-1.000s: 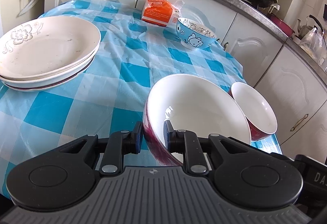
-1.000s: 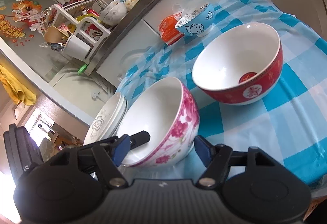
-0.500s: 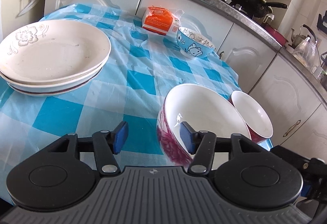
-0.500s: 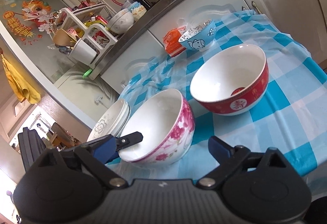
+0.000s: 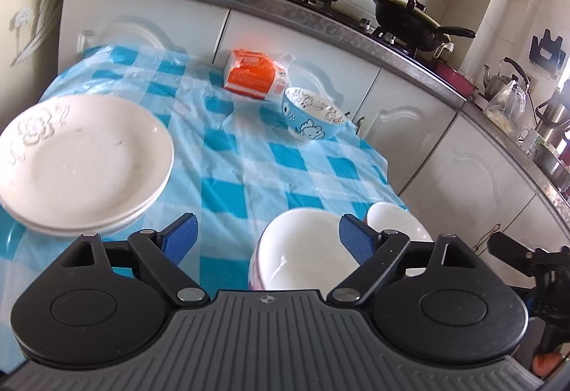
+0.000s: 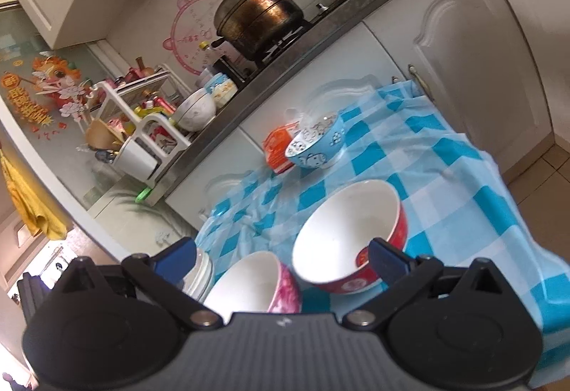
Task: Organize plates and bowls
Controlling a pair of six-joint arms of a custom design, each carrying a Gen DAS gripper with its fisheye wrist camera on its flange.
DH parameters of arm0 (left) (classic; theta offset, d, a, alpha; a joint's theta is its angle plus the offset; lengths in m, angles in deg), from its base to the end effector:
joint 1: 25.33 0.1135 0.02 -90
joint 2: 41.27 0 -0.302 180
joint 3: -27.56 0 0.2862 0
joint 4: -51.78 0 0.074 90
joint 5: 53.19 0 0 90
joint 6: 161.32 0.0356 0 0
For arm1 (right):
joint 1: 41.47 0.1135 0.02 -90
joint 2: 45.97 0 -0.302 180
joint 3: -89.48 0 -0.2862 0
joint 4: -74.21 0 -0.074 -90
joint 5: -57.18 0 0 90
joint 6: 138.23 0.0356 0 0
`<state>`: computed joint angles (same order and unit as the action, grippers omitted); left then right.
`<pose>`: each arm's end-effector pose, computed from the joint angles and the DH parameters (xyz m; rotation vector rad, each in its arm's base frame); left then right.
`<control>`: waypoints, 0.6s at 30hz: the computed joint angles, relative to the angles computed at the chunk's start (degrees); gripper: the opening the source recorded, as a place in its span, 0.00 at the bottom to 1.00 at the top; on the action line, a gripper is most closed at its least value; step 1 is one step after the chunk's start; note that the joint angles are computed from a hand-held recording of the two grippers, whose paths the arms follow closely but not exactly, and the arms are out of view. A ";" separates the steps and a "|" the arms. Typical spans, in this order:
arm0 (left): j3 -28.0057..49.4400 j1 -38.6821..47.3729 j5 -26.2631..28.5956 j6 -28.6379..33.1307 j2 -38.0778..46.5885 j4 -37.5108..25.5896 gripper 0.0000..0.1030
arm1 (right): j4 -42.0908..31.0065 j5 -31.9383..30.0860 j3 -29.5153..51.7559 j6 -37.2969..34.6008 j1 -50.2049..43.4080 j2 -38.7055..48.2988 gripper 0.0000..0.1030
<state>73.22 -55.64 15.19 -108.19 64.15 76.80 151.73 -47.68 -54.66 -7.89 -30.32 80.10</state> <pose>0.2936 -0.1565 0.0963 -0.3346 2.1156 -0.2782 0.2950 0.0675 0.0476 0.2811 1.8502 0.8653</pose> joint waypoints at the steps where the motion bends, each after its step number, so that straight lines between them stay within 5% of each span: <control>1: 0.96 0.15 0.10 0.56 -0.30 -1.13 1.00 | -2.29 -0.39 0.64 -0.04 -0.81 -0.99 0.99; 18: 30.93 8.80 10.72 2.99 12.70 -21.05 1.00 | -36.51 -11.72 28.49 -3.15 -9.65 -1.31 0.97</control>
